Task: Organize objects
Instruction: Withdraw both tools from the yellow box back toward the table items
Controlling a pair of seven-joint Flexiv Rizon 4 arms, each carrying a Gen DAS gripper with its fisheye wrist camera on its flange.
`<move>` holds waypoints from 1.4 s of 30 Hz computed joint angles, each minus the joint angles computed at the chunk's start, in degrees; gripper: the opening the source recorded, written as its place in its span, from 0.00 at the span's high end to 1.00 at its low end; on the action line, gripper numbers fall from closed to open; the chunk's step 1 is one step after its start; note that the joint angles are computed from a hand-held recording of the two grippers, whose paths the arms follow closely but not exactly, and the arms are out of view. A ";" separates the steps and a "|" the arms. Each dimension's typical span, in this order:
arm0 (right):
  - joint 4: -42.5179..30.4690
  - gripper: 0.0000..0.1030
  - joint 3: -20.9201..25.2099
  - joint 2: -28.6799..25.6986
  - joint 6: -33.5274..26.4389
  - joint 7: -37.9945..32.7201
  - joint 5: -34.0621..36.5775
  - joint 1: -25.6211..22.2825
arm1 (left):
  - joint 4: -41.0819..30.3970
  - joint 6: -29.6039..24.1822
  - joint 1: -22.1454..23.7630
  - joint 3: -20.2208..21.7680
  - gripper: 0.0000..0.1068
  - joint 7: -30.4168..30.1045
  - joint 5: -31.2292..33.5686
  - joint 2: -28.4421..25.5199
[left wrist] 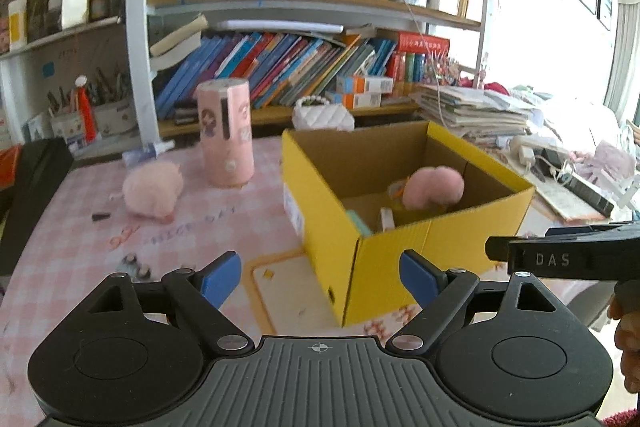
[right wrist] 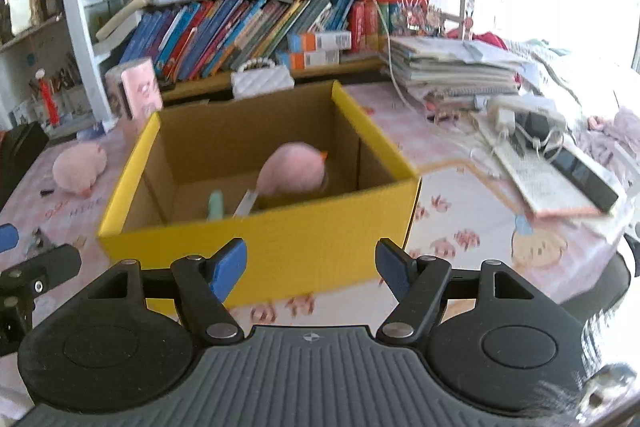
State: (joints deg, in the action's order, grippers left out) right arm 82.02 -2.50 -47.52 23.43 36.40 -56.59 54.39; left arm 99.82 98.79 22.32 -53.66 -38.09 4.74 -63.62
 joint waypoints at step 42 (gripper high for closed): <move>-36.69 0.29 -5.49 -22.16 6.35 -26.64 14.71 5.16 | 7.90 0.67 9.26 6.54 0.17 -3.61 -1.44 7.84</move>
